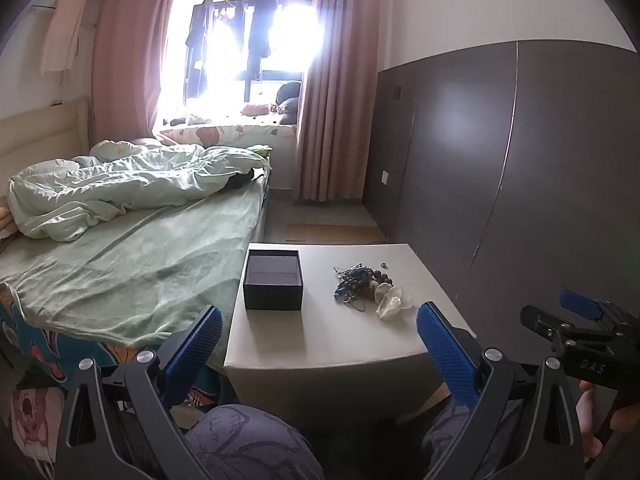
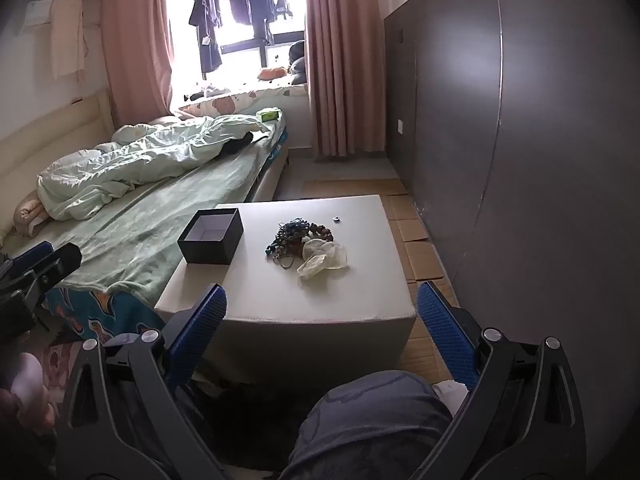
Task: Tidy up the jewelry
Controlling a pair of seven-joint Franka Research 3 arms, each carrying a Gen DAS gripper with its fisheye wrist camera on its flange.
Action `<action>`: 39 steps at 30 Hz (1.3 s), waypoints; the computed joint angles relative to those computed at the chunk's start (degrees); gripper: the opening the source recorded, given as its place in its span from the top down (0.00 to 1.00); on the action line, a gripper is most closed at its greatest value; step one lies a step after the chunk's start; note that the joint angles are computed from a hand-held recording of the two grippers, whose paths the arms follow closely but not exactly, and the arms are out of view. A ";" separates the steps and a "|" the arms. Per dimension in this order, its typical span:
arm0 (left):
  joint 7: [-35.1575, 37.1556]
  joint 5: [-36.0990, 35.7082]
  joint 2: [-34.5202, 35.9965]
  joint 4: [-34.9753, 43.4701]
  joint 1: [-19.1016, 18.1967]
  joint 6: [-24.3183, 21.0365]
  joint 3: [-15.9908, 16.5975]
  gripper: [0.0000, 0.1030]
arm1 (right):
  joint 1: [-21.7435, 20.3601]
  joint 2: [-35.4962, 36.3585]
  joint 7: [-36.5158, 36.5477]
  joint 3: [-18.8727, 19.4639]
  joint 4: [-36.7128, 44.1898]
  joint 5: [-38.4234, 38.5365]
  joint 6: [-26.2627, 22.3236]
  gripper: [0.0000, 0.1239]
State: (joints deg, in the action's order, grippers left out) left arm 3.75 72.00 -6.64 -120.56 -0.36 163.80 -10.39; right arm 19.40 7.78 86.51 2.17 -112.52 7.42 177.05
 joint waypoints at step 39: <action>0.57 -0.94 0.89 0.87 -0.17 0.11 0.02 0.08 | -2.38 0.58 -9.52 4.00 0.95 13.19 0.52 0.23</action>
State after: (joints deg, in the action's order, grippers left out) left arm 4.32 71.06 -5.76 -119.69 -0.53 163.91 -10.38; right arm 17.03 8.36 76.99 6.17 -111.57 20.61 177.57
